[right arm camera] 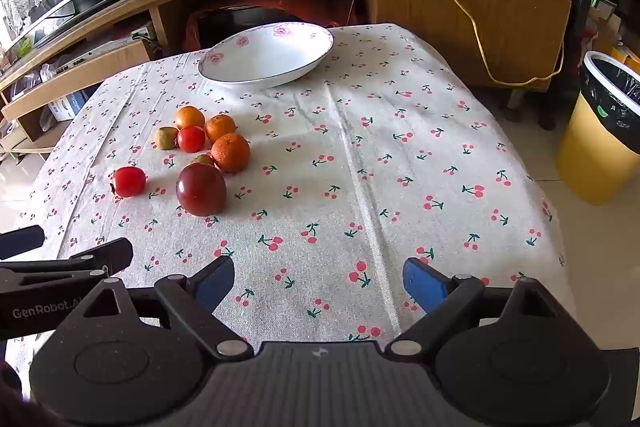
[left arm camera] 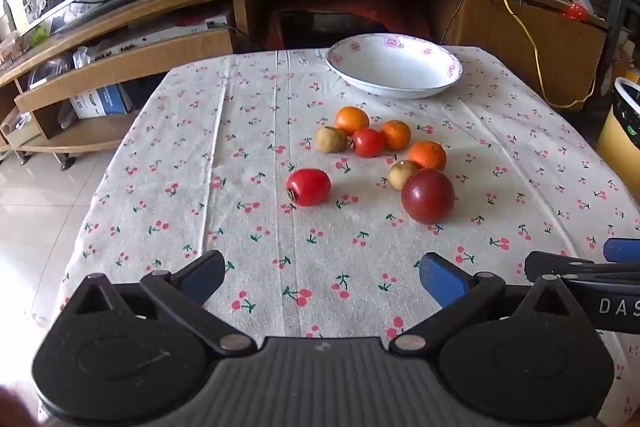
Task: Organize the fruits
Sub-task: 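Move both open grippers toward the cluster of fruit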
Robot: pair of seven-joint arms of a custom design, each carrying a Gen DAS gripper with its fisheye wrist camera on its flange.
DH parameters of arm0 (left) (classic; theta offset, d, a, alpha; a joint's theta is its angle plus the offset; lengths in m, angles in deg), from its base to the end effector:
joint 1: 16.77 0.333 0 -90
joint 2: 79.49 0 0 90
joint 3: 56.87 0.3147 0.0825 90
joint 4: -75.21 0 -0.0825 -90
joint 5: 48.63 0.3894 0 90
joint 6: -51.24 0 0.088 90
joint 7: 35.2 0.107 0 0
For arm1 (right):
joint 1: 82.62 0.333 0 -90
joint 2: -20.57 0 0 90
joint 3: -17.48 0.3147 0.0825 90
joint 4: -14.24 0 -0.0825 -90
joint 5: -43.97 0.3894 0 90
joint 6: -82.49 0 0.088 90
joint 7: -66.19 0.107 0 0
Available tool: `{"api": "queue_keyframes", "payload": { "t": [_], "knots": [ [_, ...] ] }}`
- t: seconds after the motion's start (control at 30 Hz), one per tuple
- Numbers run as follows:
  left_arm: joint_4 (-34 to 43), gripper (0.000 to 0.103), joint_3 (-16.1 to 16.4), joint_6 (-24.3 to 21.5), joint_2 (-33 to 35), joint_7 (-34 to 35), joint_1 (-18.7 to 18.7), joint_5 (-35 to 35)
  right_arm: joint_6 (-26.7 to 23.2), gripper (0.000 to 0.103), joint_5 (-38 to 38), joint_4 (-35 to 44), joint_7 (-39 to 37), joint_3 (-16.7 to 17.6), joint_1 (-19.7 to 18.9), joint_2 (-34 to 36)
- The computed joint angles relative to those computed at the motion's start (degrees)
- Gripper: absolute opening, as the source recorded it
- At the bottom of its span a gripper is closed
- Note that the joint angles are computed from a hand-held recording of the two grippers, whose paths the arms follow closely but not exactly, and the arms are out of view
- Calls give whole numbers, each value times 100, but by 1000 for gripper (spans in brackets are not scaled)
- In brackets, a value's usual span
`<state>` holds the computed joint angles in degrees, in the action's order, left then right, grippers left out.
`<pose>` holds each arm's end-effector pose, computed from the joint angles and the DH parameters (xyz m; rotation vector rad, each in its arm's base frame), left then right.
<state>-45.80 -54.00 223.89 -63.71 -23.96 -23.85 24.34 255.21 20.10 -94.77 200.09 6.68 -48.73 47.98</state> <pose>0.5808 -0.1142 0.3145 -1.8378 1.7153 -0.6130 0.6048 0.3037 0.3131 -1.8744 1.7249 -0.4956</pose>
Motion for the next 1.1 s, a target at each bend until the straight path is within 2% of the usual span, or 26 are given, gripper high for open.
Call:
{"api": "queue_keyframes", "payload": {
  "t": [0.07,0.17,0.27,0.33,0.4,0.7,1.1],
  "knots": [
    [-83,103,46,149,-29,-109,37,24,-4,85,28,13,-31,35,-24,11],
    [-65,103,60,48,-7,-162,-10,79,7,85,28,21,-17,2,9,19],
    [-56,103,-122,-78,17,480,96,-638,27,85,80,17,-59,54,-31,21],
    [-55,103,-47,-56,33,536,31,-736,-90,85,52,119,24,-29,121,82],
    [-54,103,21,-49,32,557,-32,-779,-69,85,73,116,-30,41,36,79],
    [-30,103,182,-94,44,384,-201,-578,-22,85,71,88,-113,34,18,90],
    [-17,103,77,-281,-19,235,-146,-309,-12,83,237,113,-304,172,-77,116]
  ]
}}
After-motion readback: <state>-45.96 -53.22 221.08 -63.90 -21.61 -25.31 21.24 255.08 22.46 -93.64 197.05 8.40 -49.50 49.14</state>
